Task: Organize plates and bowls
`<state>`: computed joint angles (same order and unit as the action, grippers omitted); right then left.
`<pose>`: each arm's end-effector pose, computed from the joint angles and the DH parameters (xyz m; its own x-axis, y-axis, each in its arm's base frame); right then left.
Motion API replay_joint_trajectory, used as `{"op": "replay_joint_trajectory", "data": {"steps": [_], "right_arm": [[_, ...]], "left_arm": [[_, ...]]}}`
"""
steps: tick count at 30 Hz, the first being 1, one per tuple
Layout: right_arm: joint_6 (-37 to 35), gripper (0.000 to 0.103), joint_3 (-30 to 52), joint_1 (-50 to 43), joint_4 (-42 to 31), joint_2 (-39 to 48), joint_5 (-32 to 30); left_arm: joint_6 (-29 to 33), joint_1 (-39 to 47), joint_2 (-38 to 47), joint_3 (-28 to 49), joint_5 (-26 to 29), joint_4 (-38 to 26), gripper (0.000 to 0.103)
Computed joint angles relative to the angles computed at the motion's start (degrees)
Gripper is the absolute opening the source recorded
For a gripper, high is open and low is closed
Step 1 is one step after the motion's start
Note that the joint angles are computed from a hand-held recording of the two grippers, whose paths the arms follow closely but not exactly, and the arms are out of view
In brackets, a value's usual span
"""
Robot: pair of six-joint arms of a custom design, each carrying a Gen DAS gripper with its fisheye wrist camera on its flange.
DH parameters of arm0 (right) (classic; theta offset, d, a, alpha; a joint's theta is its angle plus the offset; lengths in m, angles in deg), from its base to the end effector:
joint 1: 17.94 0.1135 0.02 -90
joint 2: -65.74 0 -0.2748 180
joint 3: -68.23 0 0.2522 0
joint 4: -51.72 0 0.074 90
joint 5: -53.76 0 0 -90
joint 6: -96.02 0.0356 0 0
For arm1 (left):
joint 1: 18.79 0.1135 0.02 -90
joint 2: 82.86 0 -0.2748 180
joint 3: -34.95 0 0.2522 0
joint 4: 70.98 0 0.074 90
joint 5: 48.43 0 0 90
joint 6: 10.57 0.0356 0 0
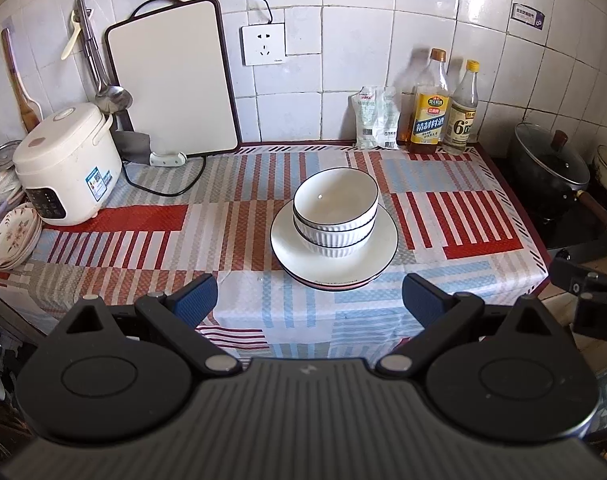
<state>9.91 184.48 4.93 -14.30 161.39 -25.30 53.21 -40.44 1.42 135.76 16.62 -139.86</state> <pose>0.3340 0.1335 0.3981 -0.6723 -0.2113 -0.7095 -0.2137 0.9730 -0.0872 0.2837 -0.0965 0.3745 -0.7022 -0.1523 -0.6955 -0.2399 0.9703 0.0297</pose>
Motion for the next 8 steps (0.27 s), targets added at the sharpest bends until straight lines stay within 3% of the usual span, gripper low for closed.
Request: {"op": "replay_joint_trajectory", "data": {"steps": [8], "right_arm": [[-0.09, 0.103, 0.16, 0.05, -0.18, 0.03, 0.20]], "left_arm": [[1.14, 0.88, -0.53, -0.47, 1.51, 0.26, 0.100]]}}
